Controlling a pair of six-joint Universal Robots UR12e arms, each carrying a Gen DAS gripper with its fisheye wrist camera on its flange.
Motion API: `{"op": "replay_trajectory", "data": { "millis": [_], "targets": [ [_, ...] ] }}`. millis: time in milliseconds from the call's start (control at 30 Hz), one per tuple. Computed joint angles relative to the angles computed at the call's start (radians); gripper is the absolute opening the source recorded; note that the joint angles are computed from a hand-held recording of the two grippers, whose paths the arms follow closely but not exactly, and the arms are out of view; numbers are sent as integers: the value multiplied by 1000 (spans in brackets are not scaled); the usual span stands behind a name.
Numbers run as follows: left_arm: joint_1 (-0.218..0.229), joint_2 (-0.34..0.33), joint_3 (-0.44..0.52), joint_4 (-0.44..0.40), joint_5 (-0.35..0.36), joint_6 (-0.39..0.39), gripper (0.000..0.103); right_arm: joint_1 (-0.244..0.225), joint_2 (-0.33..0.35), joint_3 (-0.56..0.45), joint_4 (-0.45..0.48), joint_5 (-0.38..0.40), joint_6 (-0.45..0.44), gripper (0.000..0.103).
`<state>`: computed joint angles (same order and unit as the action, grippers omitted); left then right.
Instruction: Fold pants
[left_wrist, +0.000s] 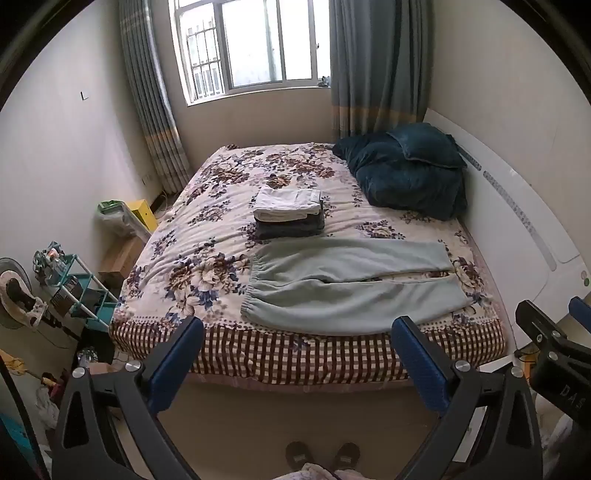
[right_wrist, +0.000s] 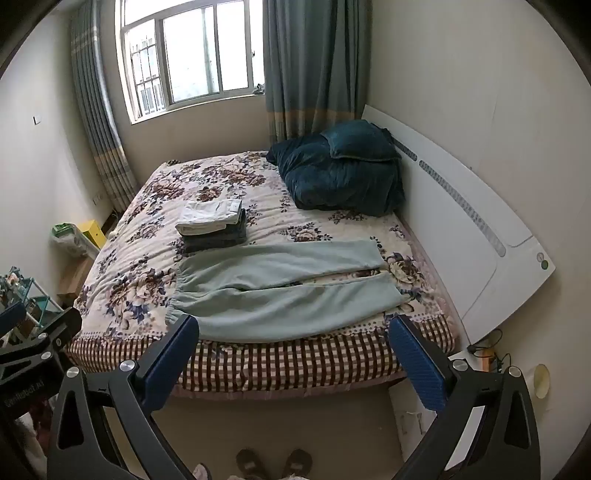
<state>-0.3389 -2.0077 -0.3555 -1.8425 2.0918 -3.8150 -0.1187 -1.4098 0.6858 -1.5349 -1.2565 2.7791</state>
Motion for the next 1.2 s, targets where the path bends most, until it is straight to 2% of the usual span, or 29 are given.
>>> {"op": "replay_trajectory", "data": {
  "millis": [333,533,600,733,1033,1200],
  "targets": [
    [-3,-9,19,-14,13,4,103,-1,-1,1,10,-2,-4,103],
    [-3,3,-11,11,25,5,103,2,1,-4,17,-12,-8,103],
    [-12,-16,14,-8,31,-9,103,-3,1,-6,19,-8,-15,103],
    [-15,-16,1,2,28,-28,103,4,-9,17,0,-12,-22,103],
    [-4,22,-53,40,19,-10,103,3,-17,34,-8,-11,-23,103],
    [-7,9,-30,24,21,-17,103,3,-17,30,0,-13,-22,103]
  ]
}}
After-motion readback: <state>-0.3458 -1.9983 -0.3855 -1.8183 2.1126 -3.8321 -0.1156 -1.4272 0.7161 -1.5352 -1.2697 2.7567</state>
